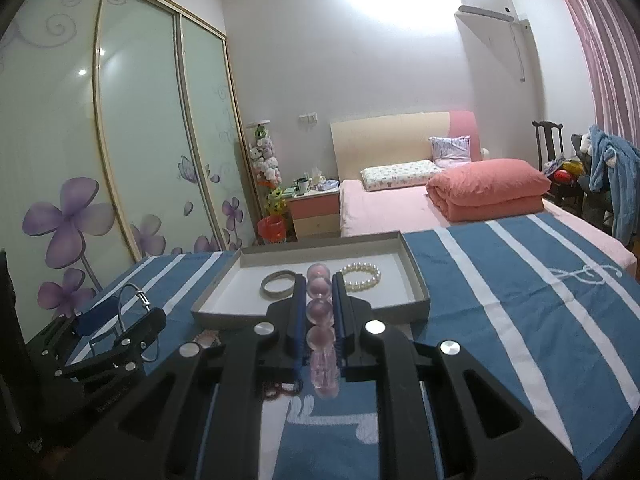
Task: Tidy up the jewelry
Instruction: 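Lift the pink bracelet with the right tool while the left tool grasps and carries the hoop bangle, then release the pink bracelet into the tray with the right tool while the left tool drops the hoop there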
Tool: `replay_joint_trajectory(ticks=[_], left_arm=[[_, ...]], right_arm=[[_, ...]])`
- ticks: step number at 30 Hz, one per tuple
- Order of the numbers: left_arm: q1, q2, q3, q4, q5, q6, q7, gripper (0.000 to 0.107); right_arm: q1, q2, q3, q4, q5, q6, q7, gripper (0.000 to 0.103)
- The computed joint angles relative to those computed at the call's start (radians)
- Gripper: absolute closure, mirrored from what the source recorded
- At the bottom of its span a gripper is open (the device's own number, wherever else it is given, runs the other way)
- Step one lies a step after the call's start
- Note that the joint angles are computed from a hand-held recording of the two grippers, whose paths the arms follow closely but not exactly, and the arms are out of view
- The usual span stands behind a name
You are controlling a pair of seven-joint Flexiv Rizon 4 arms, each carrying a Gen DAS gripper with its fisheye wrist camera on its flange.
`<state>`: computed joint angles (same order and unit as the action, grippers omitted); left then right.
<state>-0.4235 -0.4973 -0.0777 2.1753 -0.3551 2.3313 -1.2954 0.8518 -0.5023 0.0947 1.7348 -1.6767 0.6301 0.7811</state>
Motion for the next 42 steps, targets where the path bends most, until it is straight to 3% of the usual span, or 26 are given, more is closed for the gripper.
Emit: replay_joint_trajectory(ticks=[8, 16, 27, 35, 42], left_arm=[[-0.024, -0.040, 0.013, -0.088, -0.056, 0.015, 0.052, 0.038], [-0.033, -0.111, 0.011, -0.206, -0.111, -0.004, 0.110, 0.038], [-0.063, -0.206, 0.033, -0.362, -0.185, -0.142, 0.170, 0.038], [-0.125, -0.254, 0.108, -0.465, -0.280, -0.287, 0.231, 0.038], [-0.167, -0.275, 0.178, -0.509, -0.289, -0.395, 0.211, 0.037]], right_arm=[[-0.007, -0.008, -0.022, -0.044, -0.004, -0.026, -0.048, 0.090], [-0.053, -0.058, -0.060, -0.118, 0.007, 0.050, -0.074, 0.090], [-0.099, -0.160, -0.132, -0.241, 0.080, 0.188, -0.131, 0.090], [-0.141, -0.238, -0.176, -0.313, 0.176, 0.365, -0.140, 0.090], [-0.139, -0.284, -0.209, -0.335, 0.316, 0.459, -0.192, 0.086]])
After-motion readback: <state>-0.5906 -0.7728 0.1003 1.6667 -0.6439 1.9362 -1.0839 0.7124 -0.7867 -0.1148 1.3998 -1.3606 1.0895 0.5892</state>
